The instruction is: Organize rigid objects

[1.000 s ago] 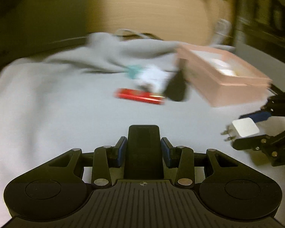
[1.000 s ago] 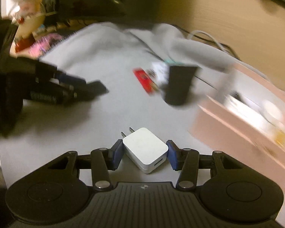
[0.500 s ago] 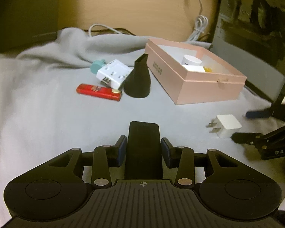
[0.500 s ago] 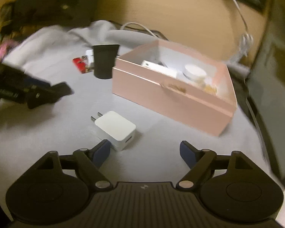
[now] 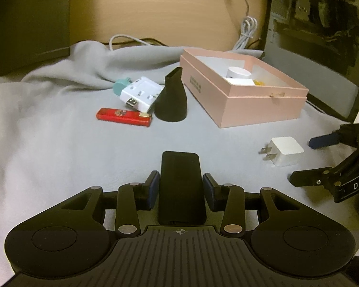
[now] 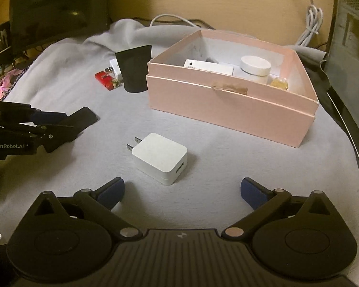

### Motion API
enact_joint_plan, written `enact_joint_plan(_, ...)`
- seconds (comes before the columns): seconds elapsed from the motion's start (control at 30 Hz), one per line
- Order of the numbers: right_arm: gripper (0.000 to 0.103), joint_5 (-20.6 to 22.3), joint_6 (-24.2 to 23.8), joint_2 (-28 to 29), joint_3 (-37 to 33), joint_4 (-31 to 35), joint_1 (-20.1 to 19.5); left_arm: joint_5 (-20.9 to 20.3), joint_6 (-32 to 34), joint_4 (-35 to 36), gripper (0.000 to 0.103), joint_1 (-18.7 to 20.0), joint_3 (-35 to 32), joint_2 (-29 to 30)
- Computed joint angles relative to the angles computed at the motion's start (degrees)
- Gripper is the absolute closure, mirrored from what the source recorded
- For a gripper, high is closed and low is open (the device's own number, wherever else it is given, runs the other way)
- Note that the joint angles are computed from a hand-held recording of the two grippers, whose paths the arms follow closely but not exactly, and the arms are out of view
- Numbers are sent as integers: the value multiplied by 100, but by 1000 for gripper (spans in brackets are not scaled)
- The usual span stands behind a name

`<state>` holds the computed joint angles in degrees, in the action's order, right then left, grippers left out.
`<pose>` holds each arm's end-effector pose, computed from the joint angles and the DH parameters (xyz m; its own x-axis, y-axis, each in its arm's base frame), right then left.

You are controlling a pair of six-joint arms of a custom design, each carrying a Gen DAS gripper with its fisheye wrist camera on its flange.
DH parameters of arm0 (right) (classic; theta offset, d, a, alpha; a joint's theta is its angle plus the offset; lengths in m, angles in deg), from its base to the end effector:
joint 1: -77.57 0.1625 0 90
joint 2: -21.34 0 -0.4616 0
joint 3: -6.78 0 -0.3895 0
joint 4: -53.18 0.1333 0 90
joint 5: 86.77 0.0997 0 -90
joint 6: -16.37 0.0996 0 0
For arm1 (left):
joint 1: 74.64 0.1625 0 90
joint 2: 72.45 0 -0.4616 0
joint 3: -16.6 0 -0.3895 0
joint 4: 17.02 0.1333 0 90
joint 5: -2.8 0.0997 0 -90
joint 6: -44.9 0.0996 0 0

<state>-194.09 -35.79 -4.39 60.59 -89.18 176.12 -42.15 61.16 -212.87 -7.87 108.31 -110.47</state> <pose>0.2347 -0.8642 0.1339 -0.4833 -0.7247 0.4912 -0.8430 0.5365 -0.0379 -0.0932 -0.7338 0.1685 -0.7671 -0.0677 -0.6379 0.4758 0.6070 -0.6366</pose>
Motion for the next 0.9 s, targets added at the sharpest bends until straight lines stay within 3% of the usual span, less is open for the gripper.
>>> enact_joint_plan(0.07,9,-22,44,4,46,-226,0,25,20,-14,59,-8,-7,13)
enact_joint_plan(0.23,10,-477,502,224,-122,-905,41,222,317,-375,59,-70,51,119)
enact_joint_plan(0.53,10,-485,506,276,-115,-1106,25,249,392,-717,59,-88,137,163)
enact_joint_plan(0.67,10,-451,542,273,-135,-1070,16,83,33,-791,59,-23,166,113)
enact_joint_plan(0.8,10,-265,627,130,79,-1142,-17,299,-259,-1040,59,-20,129,160)
enact_joint_plan(0.9,10,386,386,-176,524,-1217,-124,498,-38,-1003,59,-80,75,221)
